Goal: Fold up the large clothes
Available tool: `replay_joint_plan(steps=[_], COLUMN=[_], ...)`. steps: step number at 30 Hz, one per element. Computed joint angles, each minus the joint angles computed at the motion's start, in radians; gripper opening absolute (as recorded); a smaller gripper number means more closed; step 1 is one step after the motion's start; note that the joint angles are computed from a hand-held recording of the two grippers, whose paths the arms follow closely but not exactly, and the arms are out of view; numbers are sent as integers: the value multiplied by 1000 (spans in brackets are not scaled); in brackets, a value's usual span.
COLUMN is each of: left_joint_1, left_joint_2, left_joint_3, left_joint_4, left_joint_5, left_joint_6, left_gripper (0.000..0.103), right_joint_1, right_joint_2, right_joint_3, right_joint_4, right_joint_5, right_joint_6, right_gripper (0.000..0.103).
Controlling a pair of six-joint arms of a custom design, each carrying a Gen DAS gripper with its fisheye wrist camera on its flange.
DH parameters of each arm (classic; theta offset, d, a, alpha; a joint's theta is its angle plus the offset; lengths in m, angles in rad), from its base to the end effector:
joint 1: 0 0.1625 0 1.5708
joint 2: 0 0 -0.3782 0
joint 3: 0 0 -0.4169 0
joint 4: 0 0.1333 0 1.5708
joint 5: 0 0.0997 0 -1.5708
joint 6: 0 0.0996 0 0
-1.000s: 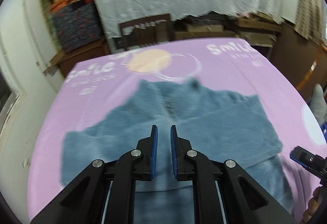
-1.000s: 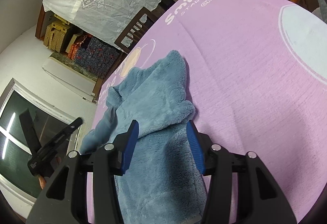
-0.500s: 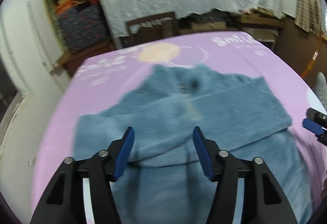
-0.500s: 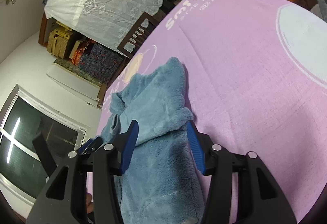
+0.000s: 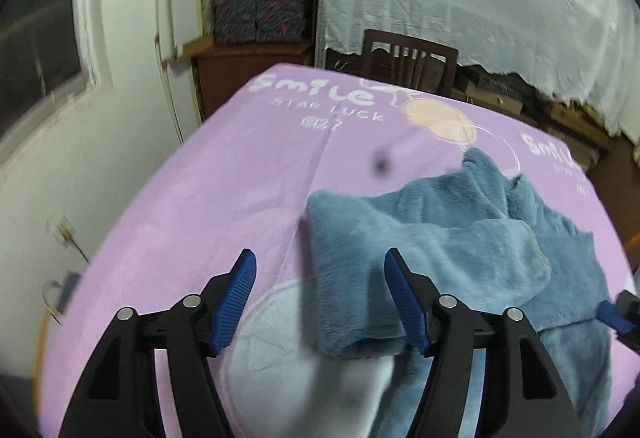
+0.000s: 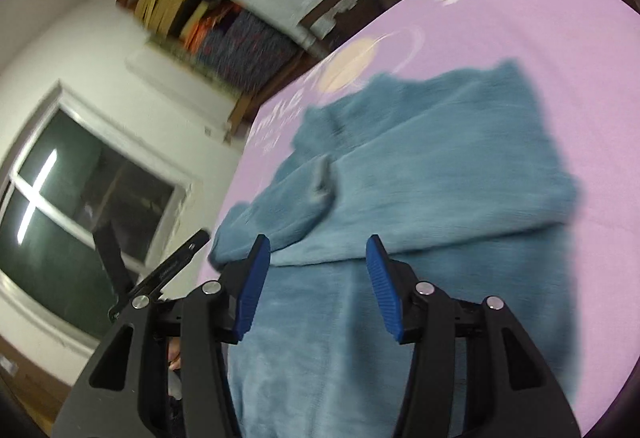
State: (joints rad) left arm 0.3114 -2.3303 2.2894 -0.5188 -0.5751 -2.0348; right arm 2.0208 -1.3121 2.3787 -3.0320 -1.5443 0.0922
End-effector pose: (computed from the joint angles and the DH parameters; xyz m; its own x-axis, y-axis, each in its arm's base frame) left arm -0.0889 -0.2564 0.3406 -0.6803 -0.4747 -0.5584 0.2301 0.5851 -0.7777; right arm 0.3088 -0.3267 0.1095 -0.9289 -0.3656 -0.0597 -0.3174 0.8686 -0.3806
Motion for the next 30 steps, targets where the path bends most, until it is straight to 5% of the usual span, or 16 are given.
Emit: replay_joint_plan(steps=[9,14,15,16,18,30], left_joint_1=[-39,-36,-36,-36,-29,10], left_joint_2=[-54,-108,-112,-114,-116,-81], left_joint_3=[-67,-71,-71,-70,-70,-58], left_joint_4=[201,175,172,171,163,116], left_joint_5=[-68,-72,-73,-77,-77,-58], left_joint_6=[-220,-207,-203,-201,-192,-129], left_gripper=[78,82,82,82,83,85], right_joint_1=[91,96,97,103,99,195], right_joint_2=[266,360,373,386,395,212], right_joint_3=[-202,-265,-274,-284,-301,-266], right_joint_4=[40,19,11,6,23,-50], right_joint_5=[-158,-196,-204,-214,-185,-185], right_joint_6=[83,127,128,124,114,-39], right_gripper=[50,50,48,32,9,8])
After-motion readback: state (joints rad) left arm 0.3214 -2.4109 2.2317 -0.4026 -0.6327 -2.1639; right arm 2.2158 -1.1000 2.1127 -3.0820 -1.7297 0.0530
